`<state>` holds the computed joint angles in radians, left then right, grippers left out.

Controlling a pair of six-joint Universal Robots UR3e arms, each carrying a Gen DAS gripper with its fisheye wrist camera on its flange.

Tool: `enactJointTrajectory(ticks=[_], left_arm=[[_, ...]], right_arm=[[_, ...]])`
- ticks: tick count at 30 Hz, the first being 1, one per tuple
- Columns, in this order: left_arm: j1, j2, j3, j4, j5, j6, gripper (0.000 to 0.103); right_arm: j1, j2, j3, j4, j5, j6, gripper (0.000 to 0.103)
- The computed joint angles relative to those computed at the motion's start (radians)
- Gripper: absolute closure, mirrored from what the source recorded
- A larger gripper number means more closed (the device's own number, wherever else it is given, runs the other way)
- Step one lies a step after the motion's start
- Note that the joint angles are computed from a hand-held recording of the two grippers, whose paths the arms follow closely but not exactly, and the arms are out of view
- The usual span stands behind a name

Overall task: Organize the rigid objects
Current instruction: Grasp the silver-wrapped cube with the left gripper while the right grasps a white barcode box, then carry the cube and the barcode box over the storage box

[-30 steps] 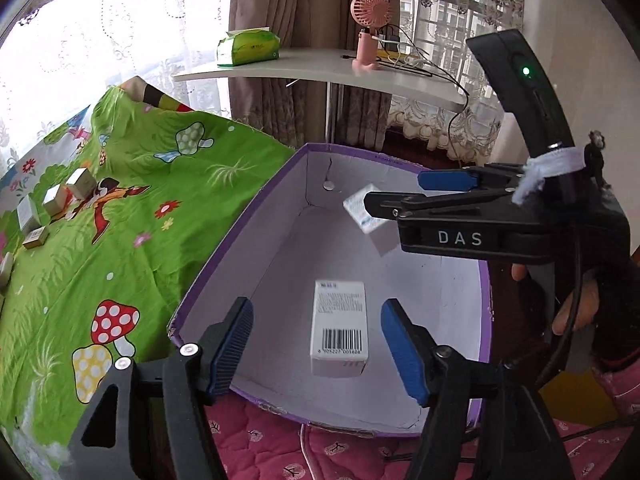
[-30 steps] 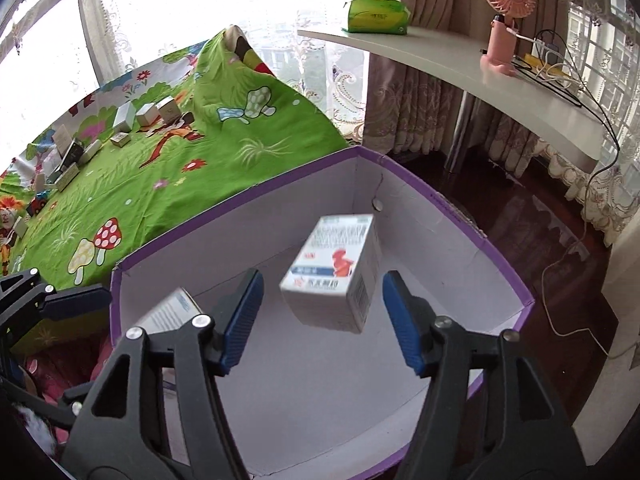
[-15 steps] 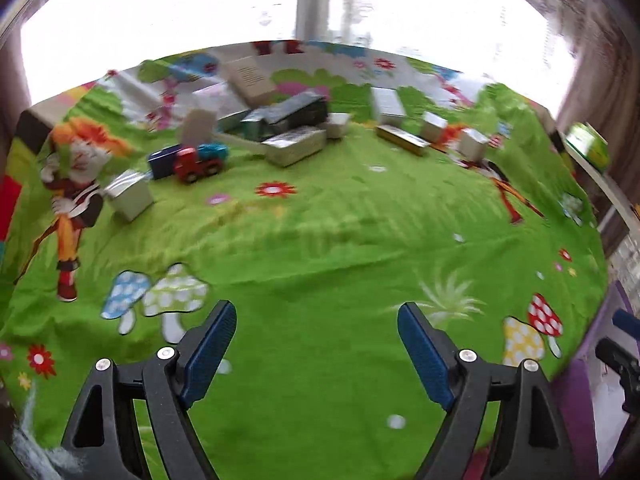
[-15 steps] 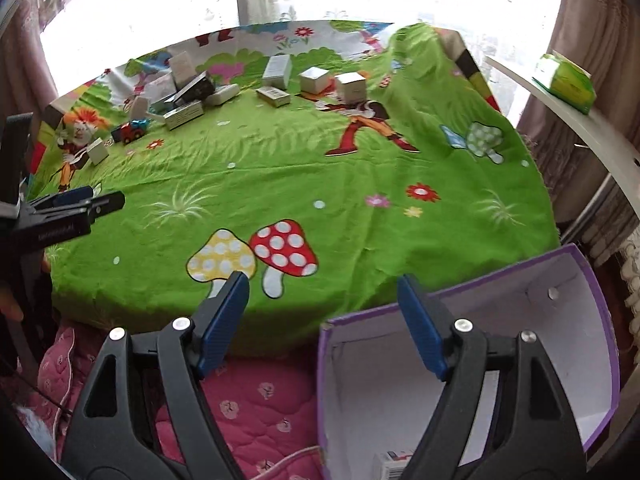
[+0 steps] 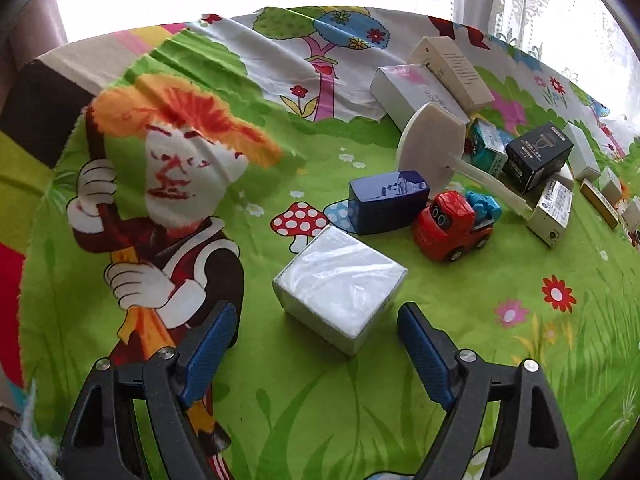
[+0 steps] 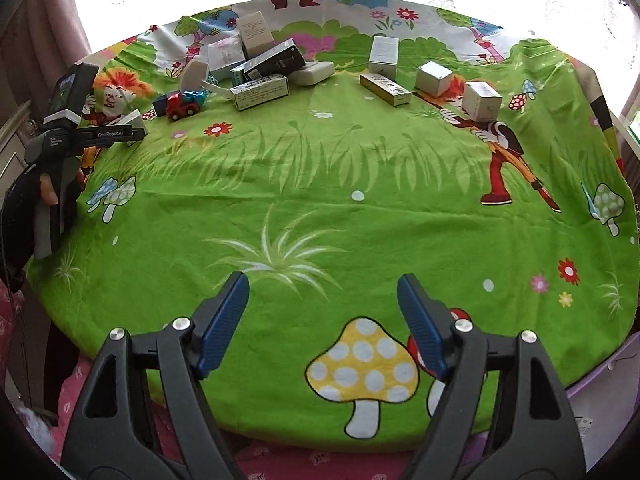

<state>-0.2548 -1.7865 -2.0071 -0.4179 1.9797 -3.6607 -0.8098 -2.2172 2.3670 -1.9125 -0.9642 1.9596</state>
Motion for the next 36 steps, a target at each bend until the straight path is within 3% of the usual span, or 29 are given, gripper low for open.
enactJointTrajectory(ticks=[1,2,3,5,8,11,13,17,20,22,23,24,29,31,36], left_arm=[[0.011,0.001,-0.034,0.073,-0.027,0.032,0.021],[0.023,0.009,-0.074,0.138,-0.061,0.047,0.037],[0.02,0.019,-0.1,0.174,-0.056,0.037,0.044],[0.015,0.045,-0.137,0.185,-0.04,-0.01,0.045],[-0.015,0.094,-0.18,0.151,0.006,-0.074,0.045],[-0.064,0.148,-0.248,0.152,0.025,-0.144,0.045],[-0.068,0.172,-0.272,0.164,0.012,-0.139,0.045],[-0.098,0.153,-0.227,0.092,0.049,-0.147,0.044],[-0.082,0.137,-0.216,0.111,0.032,-0.137,0.044],[-0.074,0.137,-0.221,0.13,0.019,-0.135,0.044],[-0.074,0.144,-0.23,0.132,0.018,-0.136,0.044],[-0.079,0.138,-0.224,0.13,0.021,-0.14,0.044],[-0.076,0.138,-0.226,0.132,0.02,-0.138,0.042],[-0.086,0.131,-0.216,0.122,0.025,-0.143,0.041],[-0.075,0.125,-0.211,0.12,0.023,-0.13,0.039]], right_arm=[[0.077,0.075,-0.002,-0.101,-0.008,0.076,0.024],[0.156,0.158,-0.012,-0.197,-0.014,0.149,0.024],[0.242,0.254,-0.031,-0.304,-0.03,0.237,0.024],[0.413,0.46,-0.103,-0.51,-0.085,0.449,0.024],[0.574,0.74,-0.301,-0.669,-0.121,0.734,0.023],[0.663,0.938,-0.537,-0.65,-0.088,0.979,0.023],[0.714,1.046,-0.676,-0.635,-0.077,1.129,0.023],[0.839,1.216,-0.928,-0.642,-0.228,1.352,0.019],[0.945,1.309,-1.108,-0.562,-0.457,1.312,0.023],[1.002,1.32,-1.115,-0.577,-0.6,1.233,0.043],[0.993,1.293,-1.056,-0.628,-0.578,1.197,0.061],[0.978,1.26,-0.986,-0.676,-0.561,1.154,0.066],[0.773,0.956,-0.489,-0.859,-0.302,0.846,0.066],[0.656,0.824,-0.326,-0.84,-0.182,0.702,0.066],[0.474,0.588,-0.062,-0.802,-0.079,0.433,0.066]])
